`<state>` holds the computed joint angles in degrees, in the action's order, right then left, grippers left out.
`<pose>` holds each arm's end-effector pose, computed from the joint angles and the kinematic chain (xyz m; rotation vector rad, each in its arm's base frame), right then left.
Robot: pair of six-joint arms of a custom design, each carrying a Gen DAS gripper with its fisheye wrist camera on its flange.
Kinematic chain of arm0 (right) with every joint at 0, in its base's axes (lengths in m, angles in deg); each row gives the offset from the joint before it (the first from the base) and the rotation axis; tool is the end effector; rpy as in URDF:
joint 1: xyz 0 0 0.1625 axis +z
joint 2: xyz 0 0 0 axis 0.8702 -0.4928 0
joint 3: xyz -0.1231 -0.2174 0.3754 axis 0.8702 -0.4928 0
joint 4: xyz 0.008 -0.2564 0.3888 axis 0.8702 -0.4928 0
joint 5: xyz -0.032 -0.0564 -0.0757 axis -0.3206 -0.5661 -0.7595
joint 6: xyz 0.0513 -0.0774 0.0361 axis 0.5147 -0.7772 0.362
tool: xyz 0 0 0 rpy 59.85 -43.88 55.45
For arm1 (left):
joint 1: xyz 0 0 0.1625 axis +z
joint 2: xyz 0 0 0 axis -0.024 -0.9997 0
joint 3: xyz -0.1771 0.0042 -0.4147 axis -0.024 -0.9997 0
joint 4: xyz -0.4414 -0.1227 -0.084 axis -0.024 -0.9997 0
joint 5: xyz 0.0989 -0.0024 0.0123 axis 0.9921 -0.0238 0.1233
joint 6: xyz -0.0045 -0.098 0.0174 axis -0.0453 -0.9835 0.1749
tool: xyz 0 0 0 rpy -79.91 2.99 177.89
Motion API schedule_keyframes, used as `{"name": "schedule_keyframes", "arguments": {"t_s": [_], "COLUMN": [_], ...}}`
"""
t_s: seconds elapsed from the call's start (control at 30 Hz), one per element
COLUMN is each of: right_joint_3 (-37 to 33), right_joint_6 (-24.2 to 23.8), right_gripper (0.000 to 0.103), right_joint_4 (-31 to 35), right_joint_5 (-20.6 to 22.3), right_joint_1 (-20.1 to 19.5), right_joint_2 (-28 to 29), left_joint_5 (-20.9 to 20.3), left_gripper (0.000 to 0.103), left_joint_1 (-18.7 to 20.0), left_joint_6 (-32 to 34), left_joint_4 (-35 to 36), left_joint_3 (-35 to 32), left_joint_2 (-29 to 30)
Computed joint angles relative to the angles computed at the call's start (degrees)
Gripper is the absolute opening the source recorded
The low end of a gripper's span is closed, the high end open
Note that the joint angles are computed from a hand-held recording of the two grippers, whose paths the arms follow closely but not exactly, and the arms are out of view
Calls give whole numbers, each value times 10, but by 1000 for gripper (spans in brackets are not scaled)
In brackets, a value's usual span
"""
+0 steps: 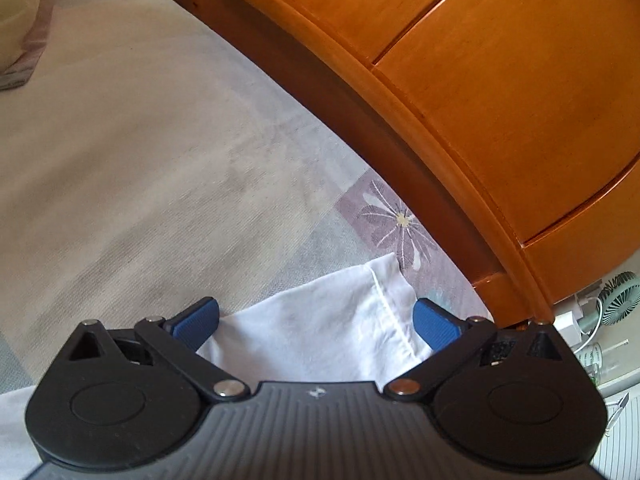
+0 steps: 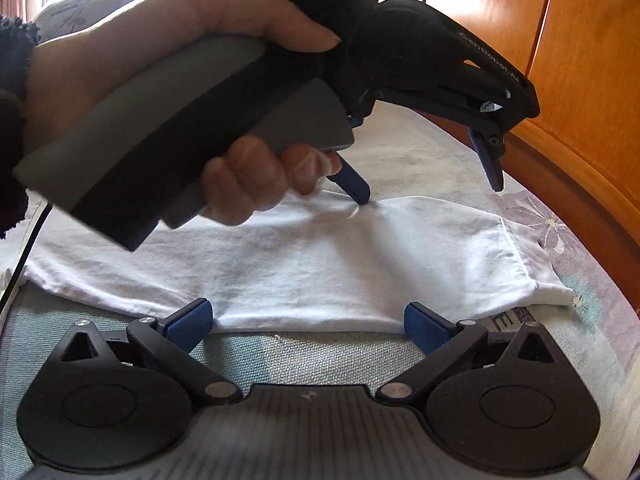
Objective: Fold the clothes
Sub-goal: 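Smooth the folded sleeve edge with the left tool while the right tool holds nearby, then lift both open tools up and away from the folded shirt side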
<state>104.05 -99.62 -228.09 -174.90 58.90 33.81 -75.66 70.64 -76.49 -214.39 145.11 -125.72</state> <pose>0.3582 -0.5226 -0.0822 0.4847 -2.1548 0.9235 -0.1274 -0.7337 0.2390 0.7906 2.9713 -0.2230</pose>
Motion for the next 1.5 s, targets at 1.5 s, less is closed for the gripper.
{"name": "schedule_keyframes", "arguments": {"t_s": [1.5], "right_joint_3": [13], "right_joint_6": [144], "right_gripper": [103], "right_joint_4": [-51], "right_joint_5": [-7], "right_joint_1": [-9], "right_joint_2": [-21], "left_joint_5": [56], "left_gripper": [102], "left_joint_1": [78], "left_joint_6": [42], "left_joint_4": [-44], "left_joint_3": [174], "left_joint_2": [-277]}}
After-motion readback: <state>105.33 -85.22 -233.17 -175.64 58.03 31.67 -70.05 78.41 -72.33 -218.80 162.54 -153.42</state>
